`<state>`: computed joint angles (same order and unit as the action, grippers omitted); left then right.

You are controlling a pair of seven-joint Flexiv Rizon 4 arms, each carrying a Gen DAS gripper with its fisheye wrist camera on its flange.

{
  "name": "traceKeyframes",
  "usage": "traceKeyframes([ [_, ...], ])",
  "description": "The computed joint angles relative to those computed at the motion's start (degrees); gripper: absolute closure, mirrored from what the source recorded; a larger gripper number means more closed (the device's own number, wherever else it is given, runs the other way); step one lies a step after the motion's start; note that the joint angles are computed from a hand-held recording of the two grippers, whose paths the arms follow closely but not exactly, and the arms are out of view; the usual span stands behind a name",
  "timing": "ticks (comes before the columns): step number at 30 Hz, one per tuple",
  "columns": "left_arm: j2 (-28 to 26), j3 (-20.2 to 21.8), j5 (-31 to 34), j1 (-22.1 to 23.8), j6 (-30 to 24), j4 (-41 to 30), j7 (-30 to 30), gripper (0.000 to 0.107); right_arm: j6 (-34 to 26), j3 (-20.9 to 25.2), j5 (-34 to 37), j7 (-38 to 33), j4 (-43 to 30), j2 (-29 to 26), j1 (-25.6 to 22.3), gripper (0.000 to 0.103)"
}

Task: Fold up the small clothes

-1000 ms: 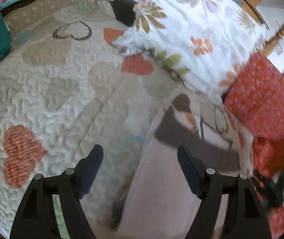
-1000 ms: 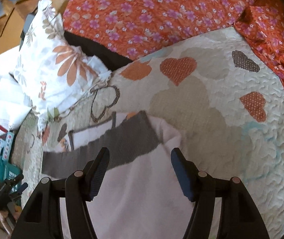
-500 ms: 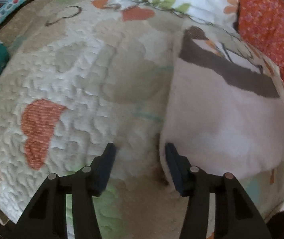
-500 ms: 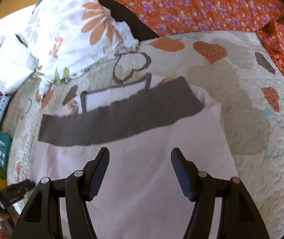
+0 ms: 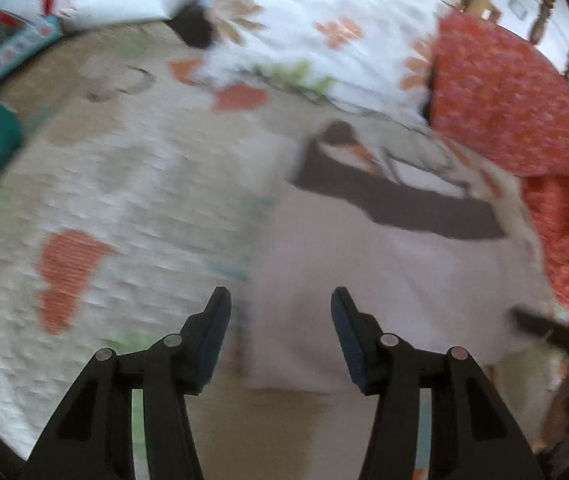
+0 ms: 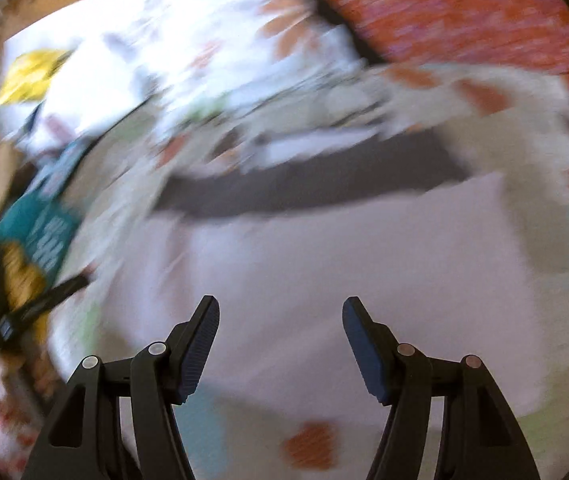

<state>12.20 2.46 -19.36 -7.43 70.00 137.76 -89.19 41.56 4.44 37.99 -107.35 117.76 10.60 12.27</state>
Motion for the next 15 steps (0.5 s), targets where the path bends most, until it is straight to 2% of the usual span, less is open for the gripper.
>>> traceKeyframes([
  [2,-2.40,-0.62,-1.52,-0.50,-2.01,-0.96,-0.64,0.056,-5.01,-0.69,4.25,-1.75,0.13,-0.26,0.95,0.034],
  [3,-3.12,-1.38,1.48,0.88,-4.11,-1.82,-3.82,0.056,-4.71,0.05,3.29,-0.82,0.65,-0.58,0.85,0.034],
  [5,-4.03,-1.77,4.25,1.84,-5.32,-2.29,-7.04,0.056,-1.06,1.82,-1.68,3.06,2.95,-0.92,0.00,0.038],
  [7,-3.90,-1.64,5.63,2.02,-5.37,-2.60,-7.74,0.056,-1.48,0.59,-2.26,4.47,3.28,-0.70,-1.09,0.048],
  [11,-3.12,-0.68,5.17,1.83,-6.10,-2.21,-6.51,0.056,6.99,0.34,-15.24,16.21,8.43,0.71,-5.50,0.047],
  [12,-3.32,-0.42,3.76,1.54,-5.66,-1.97,-5.79,0.056,7.60,-0.01,-16.01,17.90,8.48,-0.11,-7.90,0.047],
  [15,-3.25,-0.29,0.58,0.93,-5.25,-1.45,-5.88,0.056,1.26,-7.94,-3.38,14.76,4.76,-0.19,-9.18,0.048],
])
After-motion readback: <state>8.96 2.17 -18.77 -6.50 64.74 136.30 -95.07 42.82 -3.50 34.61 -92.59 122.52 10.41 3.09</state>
